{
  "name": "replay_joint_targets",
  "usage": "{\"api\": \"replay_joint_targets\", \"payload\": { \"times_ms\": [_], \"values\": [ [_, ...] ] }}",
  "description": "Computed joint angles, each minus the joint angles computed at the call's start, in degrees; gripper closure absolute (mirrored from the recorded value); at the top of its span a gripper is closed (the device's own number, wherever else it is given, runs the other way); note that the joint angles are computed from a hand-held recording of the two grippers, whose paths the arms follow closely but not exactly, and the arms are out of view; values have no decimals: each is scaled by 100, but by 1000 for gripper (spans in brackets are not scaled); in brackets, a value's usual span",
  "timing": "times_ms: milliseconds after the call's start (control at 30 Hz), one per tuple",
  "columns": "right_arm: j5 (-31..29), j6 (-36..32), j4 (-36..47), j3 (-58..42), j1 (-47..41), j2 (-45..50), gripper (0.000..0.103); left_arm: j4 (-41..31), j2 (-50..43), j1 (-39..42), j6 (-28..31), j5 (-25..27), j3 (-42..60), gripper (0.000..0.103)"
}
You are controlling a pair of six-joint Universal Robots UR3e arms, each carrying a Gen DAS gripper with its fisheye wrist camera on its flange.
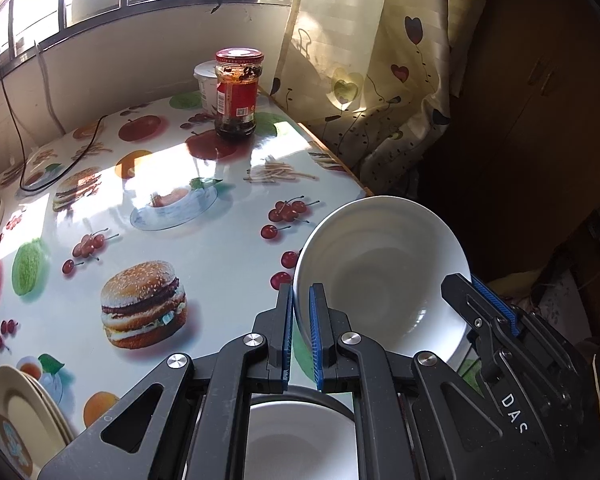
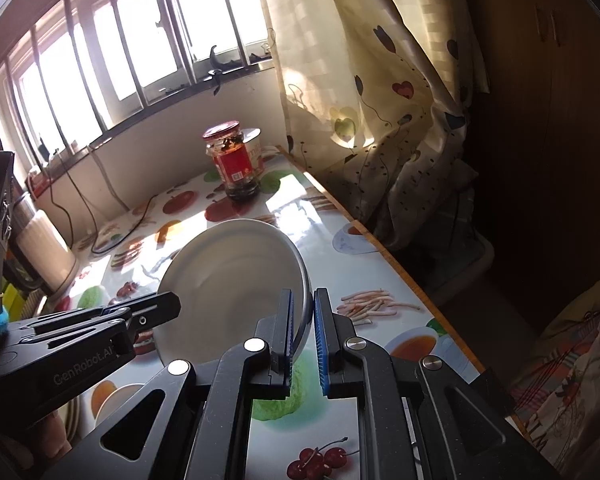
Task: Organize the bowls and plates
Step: 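Lift the white bowl and carry it over the steel bowl with the right gripper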
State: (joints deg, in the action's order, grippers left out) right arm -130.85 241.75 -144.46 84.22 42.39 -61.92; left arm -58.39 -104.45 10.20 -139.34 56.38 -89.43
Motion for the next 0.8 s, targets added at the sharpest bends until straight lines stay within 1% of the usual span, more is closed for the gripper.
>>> {"api": "replay_joint_targets", "payload": {
  "times_ms": [367, 800],
  "values": [
    [-260, 287, 600, -548, 411, 153, 92, -343, 533, 478, 449, -277, -422, 95],
    [-577, 545, 1299, -1370, 886, 457, 92, -1019, 1178, 1202, 1145, -664, -841, 95]
  ]
}}
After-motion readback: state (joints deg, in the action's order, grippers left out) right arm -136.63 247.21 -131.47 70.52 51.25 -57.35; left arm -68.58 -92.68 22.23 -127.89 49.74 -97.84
